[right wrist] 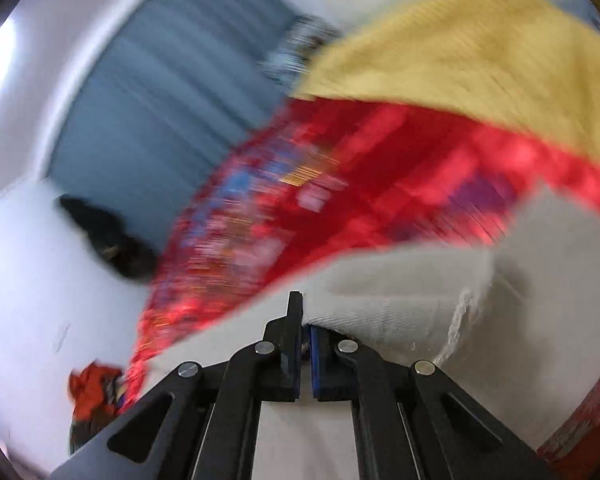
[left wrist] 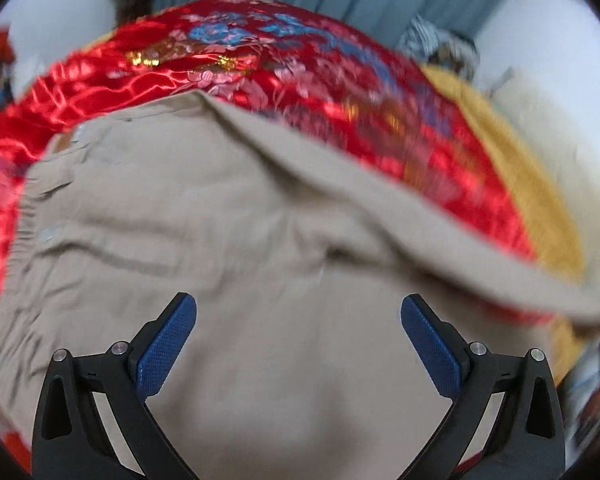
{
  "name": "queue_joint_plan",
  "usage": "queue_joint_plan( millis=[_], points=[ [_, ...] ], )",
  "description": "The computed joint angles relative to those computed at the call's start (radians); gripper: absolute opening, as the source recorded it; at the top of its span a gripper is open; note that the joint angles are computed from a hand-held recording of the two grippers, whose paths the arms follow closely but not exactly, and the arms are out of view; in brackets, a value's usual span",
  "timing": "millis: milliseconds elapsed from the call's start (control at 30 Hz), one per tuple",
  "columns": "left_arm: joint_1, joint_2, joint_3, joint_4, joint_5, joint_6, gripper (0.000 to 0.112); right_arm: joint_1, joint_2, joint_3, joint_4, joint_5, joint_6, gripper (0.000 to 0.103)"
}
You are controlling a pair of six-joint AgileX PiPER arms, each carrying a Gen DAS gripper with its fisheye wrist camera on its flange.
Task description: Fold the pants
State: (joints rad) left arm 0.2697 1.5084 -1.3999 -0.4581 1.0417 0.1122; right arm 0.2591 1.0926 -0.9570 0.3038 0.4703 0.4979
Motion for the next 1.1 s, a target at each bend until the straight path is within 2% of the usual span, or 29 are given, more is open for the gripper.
queue_joint_plan(
  millis=[67,167,300,367,433,467,500,533,567,633,700,800,833,900,967,1000,1100],
  points=[
    [0.024,0.08,-0.083,-0.057,0.017,-0.009,0.102,0.038,-0.021,-0.098,-0.01,0.045,-0.025,0.003],
    [0.046,0.211,-0.211,-0.166,0.07,-0.001,0.102,0.14,-0.074,-0.194,-0.126,0.105,0.04,0.003],
    [0.051,0.283,-0.282,-0.195,0.08,-0.063,0.102,0.29,-0.17,-0.249,-0.294,0.184,0.155,0.003],
    [0.06,0.295,-0.297,-0.206,0.07,-0.083,0.102,0.307,-0.202,-0.261,-0.268,0.225,0.119,0.003],
    [0.066,0.296,-0.294,-0.188,0.055,-0.107,0.1,0.24,-0.245,-0.244,-0.095,0.253,-0.023,0.003],
    [0.065,0.296,-0.292,-0.173,0.052,-0.121,0.083,0.177,-0.273,-0.231,0.005,0.285,-0.102,0.003],
    [0.068,0.3,-0.292,-0.167,0.059,-0.124,0.056,0.099,-0.296,-0.213,0.105,0.315,-0.183,0.003],
    [0.07,0.32,-0.306,-0.161,0.107,-0.145,0.002,0.011,-0.32,-0.201,0.205,0.367,-0.262,0.003],
    [0.073,0.328,-0.307,-0.148,0.131,-0.175,0.002,-0.089,-0.328,-0.187,0.294,0.421,-0.349,0.003],
    [0.056,0.309,-0.293,-0.095,0.115,-0.229,0.002,-0.289,-0.277,-0.175,0.405,0.556,-0.483,0.003],
    [0.023,0.279,-0.304,-0.046,0.089,-0.271,0.002,-0.379,-0.128,-0.18,0.387,0.624,-0.533,0.003],
    [0.007,0.15,-0.297,-0.074,0.027,-0.284,0.002,-0.307,0.097,-0.309,0.267,0.544,-0.564,0.003],
    [0.007,0.086,-0.266,-0.078,-0.005,-0.268,0.002,-0.306,0.137,-0.364,0.29,0.52,-0.593,0.003],
    [0.003,-0.067,-0.164,-0.043,-0.067,-0.22,0.005,-0.361,0.153,-0.424,0.452,0.494,-0.736,0.003],
    [-0.014,-0.206,-0.021,0.021,-0.069,-0.183,0.005,-0.424,0.144,-0.438,0.563,0.525,-0.871,0.003],
    [-0.022,-0.261,0.069,0.027,-0.07,-0.162,0.005,-0.466,0.136,-0.42,0.574,0.569,-0.896,0.003],
    [-0.148,-0.37,0.368,0.14,-0.082,-0.177,0.005,-0.575,0.107,-0.233,0.486,0.645,-0.898,0.003]
  ],
)
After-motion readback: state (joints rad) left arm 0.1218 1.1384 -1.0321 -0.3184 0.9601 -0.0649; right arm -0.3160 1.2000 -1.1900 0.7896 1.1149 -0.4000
